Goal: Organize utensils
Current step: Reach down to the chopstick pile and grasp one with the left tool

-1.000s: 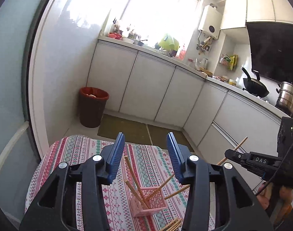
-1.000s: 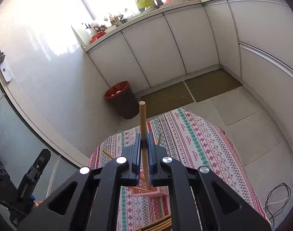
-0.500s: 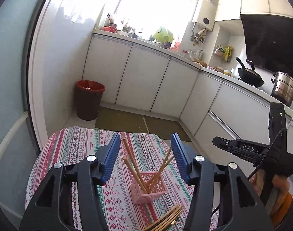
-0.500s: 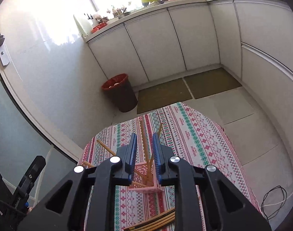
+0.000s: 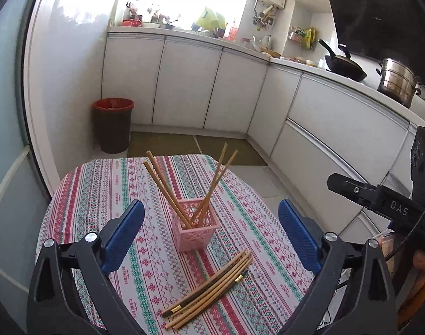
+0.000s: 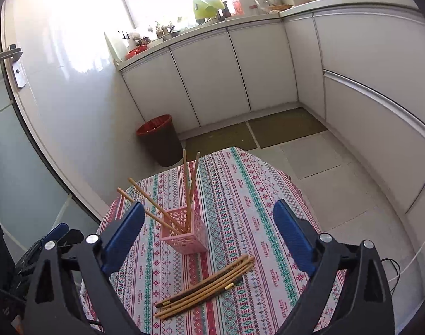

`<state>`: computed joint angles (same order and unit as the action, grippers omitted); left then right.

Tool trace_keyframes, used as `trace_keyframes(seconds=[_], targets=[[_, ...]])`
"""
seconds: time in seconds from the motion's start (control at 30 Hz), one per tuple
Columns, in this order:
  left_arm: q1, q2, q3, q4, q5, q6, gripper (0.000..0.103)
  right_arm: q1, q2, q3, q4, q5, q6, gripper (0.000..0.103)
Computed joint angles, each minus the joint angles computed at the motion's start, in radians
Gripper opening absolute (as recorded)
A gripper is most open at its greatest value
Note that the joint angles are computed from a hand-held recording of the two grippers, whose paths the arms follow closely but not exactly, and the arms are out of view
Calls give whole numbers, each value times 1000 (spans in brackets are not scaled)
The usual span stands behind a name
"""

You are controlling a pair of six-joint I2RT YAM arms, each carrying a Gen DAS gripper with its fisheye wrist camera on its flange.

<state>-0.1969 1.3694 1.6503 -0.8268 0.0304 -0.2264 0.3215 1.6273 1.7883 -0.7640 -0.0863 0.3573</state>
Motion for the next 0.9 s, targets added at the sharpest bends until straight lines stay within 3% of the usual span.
trace_keyframes(seconds=[0.2, 0.43, 0.57, 0.63, 0.9], targets=[[-35, 37, 0, -76, 16, 28, 96, -119, -170, -289, 36, -83, -26, 96], [-99, 227, 97, -215, 59, 87, 96, -244, -289, -537, 30, -168, -187, 96], [-139, 347, 167, -259, 62, 130, 96, -320, -346, -679, 75, -276, -152, 96], [-158, 438, 242, -307, 73, 152, 96, -367, -352, -709, 94, -375, -133, 96], [-228, 798, 614, -478, 36, 198, 96, -440, -326, -732, 131, -480, -113, 96]])
